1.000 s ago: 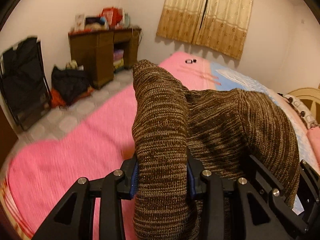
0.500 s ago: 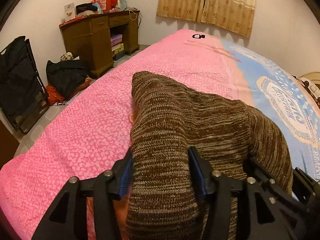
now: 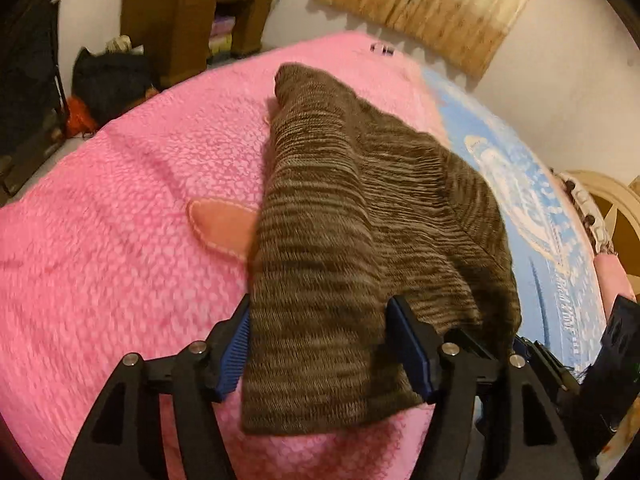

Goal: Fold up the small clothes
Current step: 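Lower the folded brown sweater onto the pink bed area and open both grippers, then grasp the folded sweater edge again with both grippers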

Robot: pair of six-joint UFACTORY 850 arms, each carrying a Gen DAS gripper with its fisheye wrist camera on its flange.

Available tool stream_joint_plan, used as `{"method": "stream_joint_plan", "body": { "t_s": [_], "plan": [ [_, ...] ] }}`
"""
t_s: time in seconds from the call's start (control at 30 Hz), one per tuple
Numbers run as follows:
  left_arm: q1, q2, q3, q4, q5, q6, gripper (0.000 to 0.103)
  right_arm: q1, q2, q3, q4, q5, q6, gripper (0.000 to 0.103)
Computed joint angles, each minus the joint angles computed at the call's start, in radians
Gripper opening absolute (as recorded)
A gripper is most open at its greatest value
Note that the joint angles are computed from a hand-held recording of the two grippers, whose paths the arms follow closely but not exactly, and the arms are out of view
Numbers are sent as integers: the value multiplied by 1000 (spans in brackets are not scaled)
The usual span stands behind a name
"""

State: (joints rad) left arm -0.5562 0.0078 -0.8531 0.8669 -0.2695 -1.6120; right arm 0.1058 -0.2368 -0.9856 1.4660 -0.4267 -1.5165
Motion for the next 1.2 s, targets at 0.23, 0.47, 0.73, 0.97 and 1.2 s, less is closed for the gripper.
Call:
{"method": "stream_joint_plan", "body": {
  "t_s": [0.23,0.47,0.73,0.97,1.2],
  "plan": [
    [-26,-21,-37,-26,-60,83,29,32,26,6,-91,88,82,22],
    [-15,101,17,-202,-85,275,21,-50,31,-17,-171,-205,263,19],
    [-82,47,7,9,-275,109,35,-48,69,63,-230,-156,209,22],
    [-102,39,-41,160,-368,20,51,-61,163,105,-120,-70,39,39],
    [-76,-15,-95,221,-332,-39,55,-80,33,-65,-64,-130,155,59]
  ]
}}
